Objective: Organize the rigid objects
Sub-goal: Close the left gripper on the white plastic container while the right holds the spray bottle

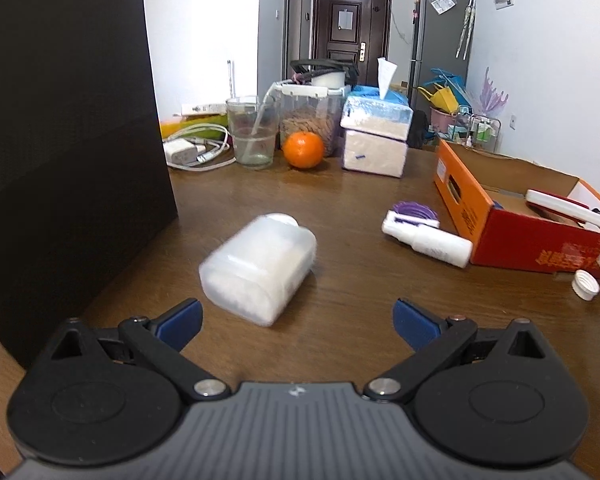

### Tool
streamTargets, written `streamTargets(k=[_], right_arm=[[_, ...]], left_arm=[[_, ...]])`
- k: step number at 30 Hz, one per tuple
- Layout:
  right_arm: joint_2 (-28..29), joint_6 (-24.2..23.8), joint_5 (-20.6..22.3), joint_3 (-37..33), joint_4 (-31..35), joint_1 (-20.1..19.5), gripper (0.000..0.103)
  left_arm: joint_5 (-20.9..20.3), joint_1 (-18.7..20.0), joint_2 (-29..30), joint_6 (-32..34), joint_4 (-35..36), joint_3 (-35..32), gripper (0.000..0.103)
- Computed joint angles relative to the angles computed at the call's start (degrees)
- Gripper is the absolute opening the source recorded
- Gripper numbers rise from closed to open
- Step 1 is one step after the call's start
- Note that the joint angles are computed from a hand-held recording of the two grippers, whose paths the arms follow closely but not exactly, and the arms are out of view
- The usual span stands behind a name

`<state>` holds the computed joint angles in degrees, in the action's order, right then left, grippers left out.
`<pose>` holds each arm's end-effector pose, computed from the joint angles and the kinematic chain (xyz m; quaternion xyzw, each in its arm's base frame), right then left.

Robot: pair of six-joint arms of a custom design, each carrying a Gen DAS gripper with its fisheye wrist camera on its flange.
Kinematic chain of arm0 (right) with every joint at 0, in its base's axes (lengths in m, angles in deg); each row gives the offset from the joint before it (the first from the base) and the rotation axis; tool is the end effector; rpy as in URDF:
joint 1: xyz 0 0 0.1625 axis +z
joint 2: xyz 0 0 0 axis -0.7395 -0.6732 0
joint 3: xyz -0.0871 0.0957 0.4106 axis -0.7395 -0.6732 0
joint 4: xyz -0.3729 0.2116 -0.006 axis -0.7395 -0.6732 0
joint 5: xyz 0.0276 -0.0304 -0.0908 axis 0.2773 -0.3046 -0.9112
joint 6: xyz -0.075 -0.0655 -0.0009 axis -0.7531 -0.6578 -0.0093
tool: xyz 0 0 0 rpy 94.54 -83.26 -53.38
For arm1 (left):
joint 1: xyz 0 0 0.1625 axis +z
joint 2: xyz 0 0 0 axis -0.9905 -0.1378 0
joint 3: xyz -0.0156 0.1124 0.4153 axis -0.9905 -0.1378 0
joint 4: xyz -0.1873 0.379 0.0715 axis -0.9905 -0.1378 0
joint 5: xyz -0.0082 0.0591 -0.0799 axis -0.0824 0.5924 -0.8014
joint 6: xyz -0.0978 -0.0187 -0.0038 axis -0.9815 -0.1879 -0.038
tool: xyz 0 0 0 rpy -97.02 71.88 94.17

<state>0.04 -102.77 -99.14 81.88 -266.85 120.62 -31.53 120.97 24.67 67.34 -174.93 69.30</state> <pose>0.0243 -0.3288 0.2299 0.1498 -0.8013 0.4687 0.3402 -0.2038 -0.4402 0.0829 0.2436 0.8341 -0.3951 0.2982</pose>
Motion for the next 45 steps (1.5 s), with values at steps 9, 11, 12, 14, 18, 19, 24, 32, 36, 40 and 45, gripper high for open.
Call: streamTargets(k=[9,11,12,14,18,19,24,32,36,40,45], right_arm=[[-1.7,1.2,0.1,1.6,-2.9,-2.9,0.030],[-1.9,1.4,0.2,1.9,-3.4,-3.3,0.030],[-2.1,1.5,0.2,2.0,-3.7,-3.5,0.030],[-2.4,1.7,-0.1,2.1,-4.0,-3.7,0.030],[-2.7,1.8,-0.5,2.2,-4.7,-4.0,0.030],[-2.8,1.7,-0.6,2.3,-4.8,-4.1,0.030],[-3.5,1.8,-1.2,2.6,-5.3,-4.6,0.030],[-3.8,1.7,-2.3,2.6,-5.6,-4.6,0.030],[-3.7,1.7,-2.9,2.5,-5.5,-4.3,0.030],[-3.4,1.8,-3.6,2.3,-5.4,-3.7,0.030],[-3.1,2.0,-3.4,2.4,-5.7,-3.7,0.030]], left_arm=[[-0.9,4.1,0.1,6.8,2.3,-6.1,0.103],[-1.1,5.1,0.3,7.4,3.8,-7.5,0.103],[-1.5,5.6,0.5,8.0,4.2,-8.2,0.103],[-2.3,6.7,0.9,9.0,5.3,-9.5,0.103],[-2.7,8.6,1.9,7.9,8.9,-12.1,0.103],[-3.1,9.1,2.1,7.5,9.6,-12.5,0.103],[-4.1,10.3,3.4,8.9,9.3,-14.0,0.103],[-4.3,10.8,5.8,12.0,6.9,-15.2,0.103],[-4.0,11.0,6.4,11.9,6.7,-15.5,0.103],[-5.9,11.7,5.9,11.2,6.1,-15.2,0.088],[-7.5,11.8,5.3,9.7,5.7,-14.1,0.070]])
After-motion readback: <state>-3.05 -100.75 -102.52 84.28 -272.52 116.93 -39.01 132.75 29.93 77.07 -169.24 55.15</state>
